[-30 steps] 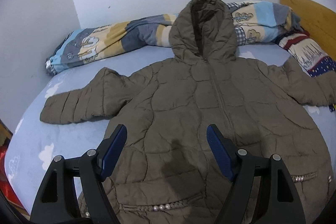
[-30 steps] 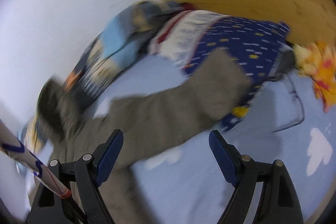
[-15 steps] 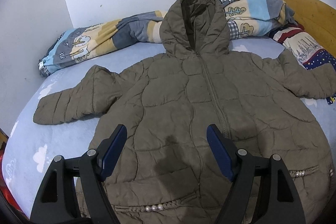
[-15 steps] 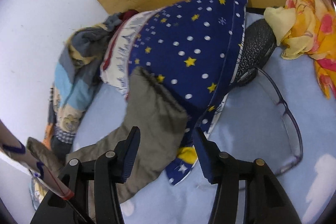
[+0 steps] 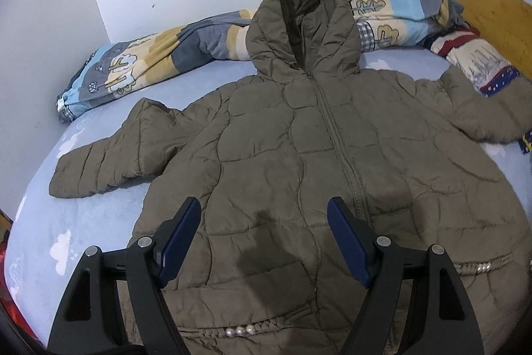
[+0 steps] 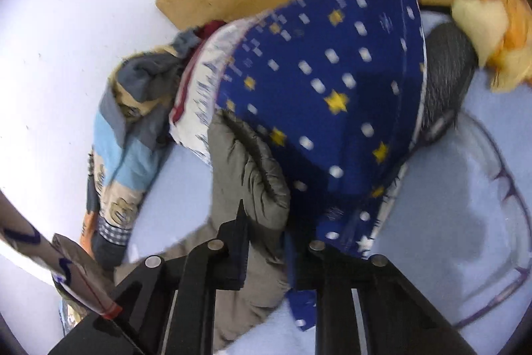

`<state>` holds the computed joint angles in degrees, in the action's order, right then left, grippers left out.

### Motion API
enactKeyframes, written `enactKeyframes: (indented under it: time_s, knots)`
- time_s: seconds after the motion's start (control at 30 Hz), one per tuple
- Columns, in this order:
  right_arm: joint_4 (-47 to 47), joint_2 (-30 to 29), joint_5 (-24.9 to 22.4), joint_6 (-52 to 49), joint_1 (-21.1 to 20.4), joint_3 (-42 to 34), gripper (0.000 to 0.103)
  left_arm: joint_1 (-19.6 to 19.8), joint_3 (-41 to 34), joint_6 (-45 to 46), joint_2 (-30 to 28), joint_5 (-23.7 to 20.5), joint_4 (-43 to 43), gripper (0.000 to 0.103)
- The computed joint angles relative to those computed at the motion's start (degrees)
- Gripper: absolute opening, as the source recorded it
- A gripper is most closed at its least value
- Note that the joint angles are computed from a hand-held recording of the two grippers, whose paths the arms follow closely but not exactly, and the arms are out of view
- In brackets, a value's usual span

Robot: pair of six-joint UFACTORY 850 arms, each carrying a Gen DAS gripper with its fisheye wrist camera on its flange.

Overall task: Fold large clothes
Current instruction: 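Grasp the sleeve cuff nearest the right gripper and lift it, then carry the sleeve across the jacket chest and open the right gripper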

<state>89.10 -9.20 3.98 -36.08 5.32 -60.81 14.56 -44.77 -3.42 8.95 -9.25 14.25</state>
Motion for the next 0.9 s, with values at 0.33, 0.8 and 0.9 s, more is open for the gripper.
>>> enactKeyframes:
  time_s: [0.33, 0.8, 0.9]
  knots:
    - [-0.86, 6.76, 3.67, -1.01, 7.27, -5.28, 0.016, -0.29, -1.69, 3.07, -4.91, -8.47, -6.02, 0.077]
    - [-11.77, 5.04, 3.35, 4.67, 22.33, -16.30, 0.016, 3.41, -1.14, 21.84, 1.47, -2.03, -26.08, 0.077]
    - [-13.20, 2.87, 2.36, 5.67, 24.53, -18.70, 0.016, 4.63, -1.17, 24.44, 1.97, -1.46, -28.87, 0.077]
